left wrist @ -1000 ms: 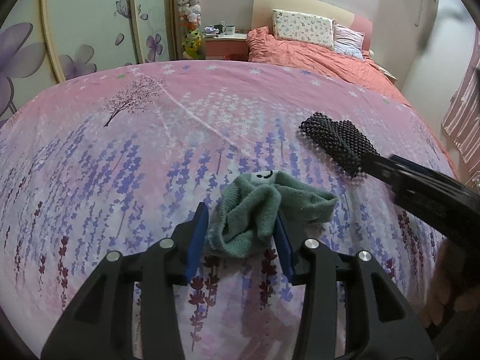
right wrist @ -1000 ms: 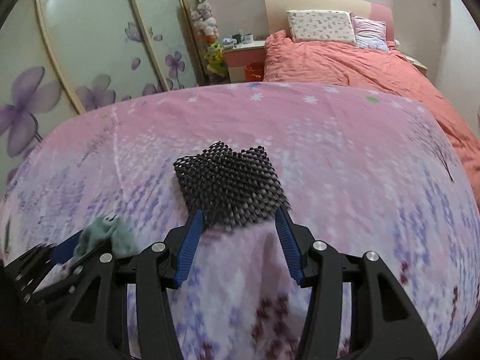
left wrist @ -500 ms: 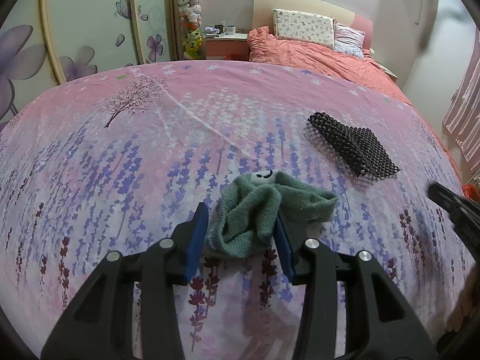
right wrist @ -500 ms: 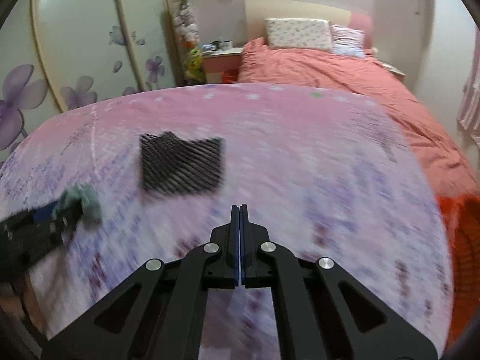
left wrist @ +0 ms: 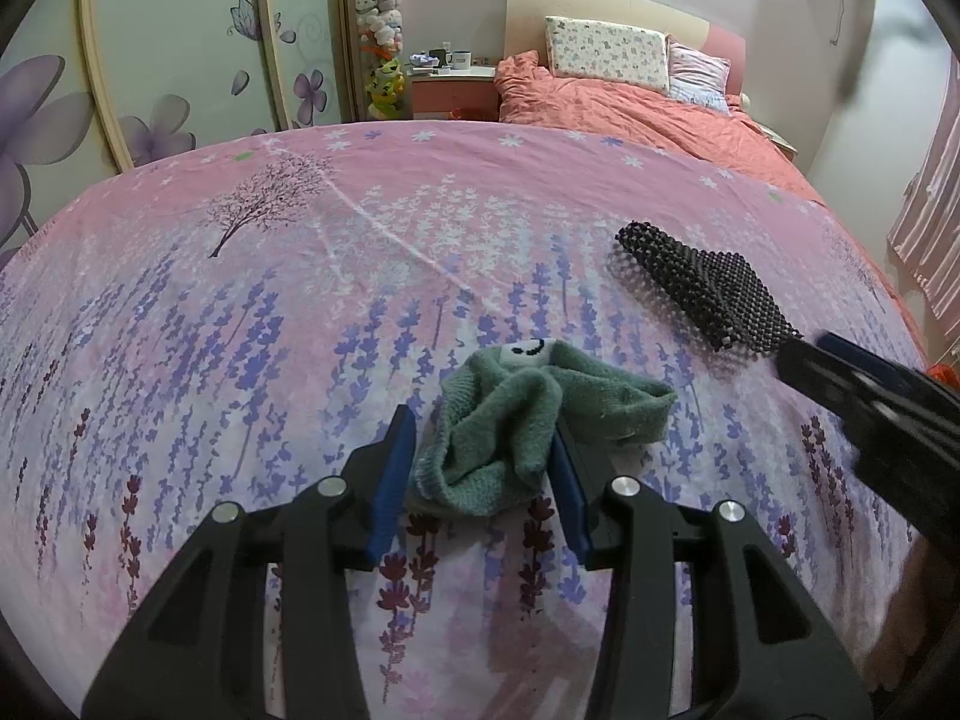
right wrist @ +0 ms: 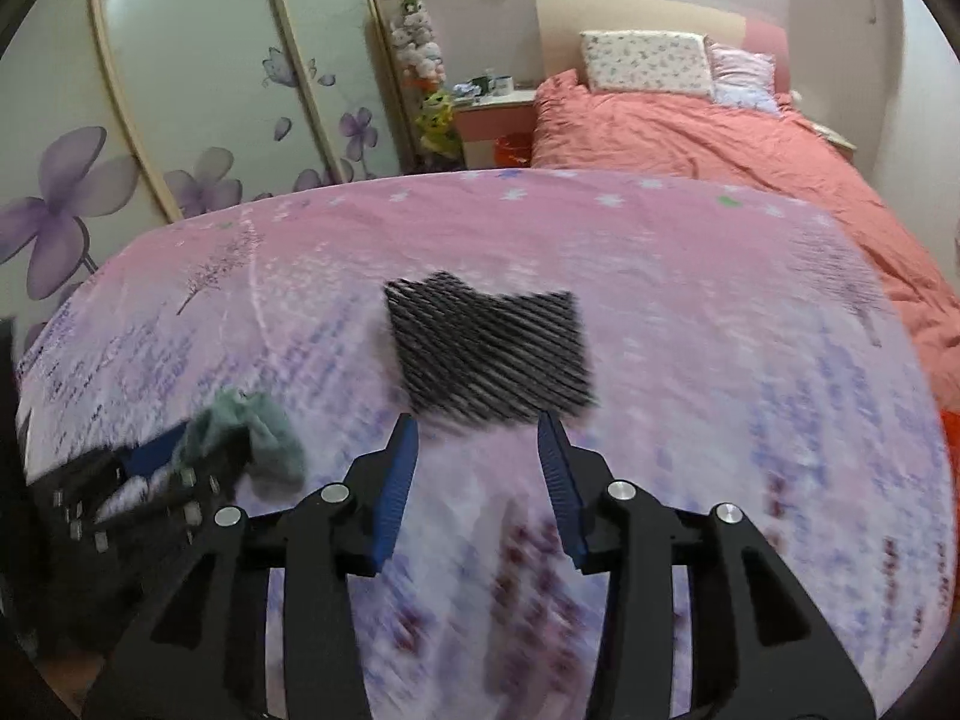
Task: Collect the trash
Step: 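Grasp the black mesh pad with the right tool while the left tool hovers over the towel, then hold the mesh pad with the right tool while the left tool closes on the green towel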
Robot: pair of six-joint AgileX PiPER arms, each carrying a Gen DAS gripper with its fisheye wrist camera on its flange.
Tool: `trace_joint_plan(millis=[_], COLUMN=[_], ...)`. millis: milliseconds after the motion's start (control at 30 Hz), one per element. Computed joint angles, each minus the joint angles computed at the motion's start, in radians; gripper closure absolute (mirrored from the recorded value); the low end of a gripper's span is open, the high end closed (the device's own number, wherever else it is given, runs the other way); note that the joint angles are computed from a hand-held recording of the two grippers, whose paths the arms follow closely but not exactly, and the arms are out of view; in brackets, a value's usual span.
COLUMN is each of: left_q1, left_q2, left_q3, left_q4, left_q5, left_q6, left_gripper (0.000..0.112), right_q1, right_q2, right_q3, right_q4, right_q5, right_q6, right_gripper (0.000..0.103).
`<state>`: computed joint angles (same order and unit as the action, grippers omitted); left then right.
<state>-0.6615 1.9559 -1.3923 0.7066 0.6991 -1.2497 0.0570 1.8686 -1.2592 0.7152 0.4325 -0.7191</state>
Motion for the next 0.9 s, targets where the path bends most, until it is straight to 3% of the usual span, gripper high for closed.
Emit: trace_joint_plan(millis=[167, 267, 300, 600, 900], left_q1=[-0.003, -0.003, -0.003, -0.004, -0.005], left_q2=[0.004, 0.004, 0.004, 0.004, 0.005], left_q3=[-0.005, -0.005, -0.006, -0.008, -0.01], left_q4=[0.0, 0.0, -0.001, -0.002, -0.002], left_q5=[0.003, 0.003, 0.004, 0.006, 0.008], left_q6=[-0.002, -0.002, -0.001, 0.0, 0.0], left_gripper=[0.068, 0.068, 0.068, 0.068, 0.068], right_q1=[0.061, 0.059, 0.05, -0.078, -0.309], right_q2=[0.068, 0.082, 0.082, -0.074, -0.226], right_q3=[-0.089, -0.106, -0.11, 0.093, 0.3], right_q4=[-0.169, -0.192, -0.162, 0.087, 0.267], right_q5=[-0.007, 0.002, 0.015, -0.019, 0.098], right_q6=[0.173, 0.203, 0.174, -0.123, -0.416], right_gripper=[0.061, 0.092, 0.096, 0.097, 0.097])
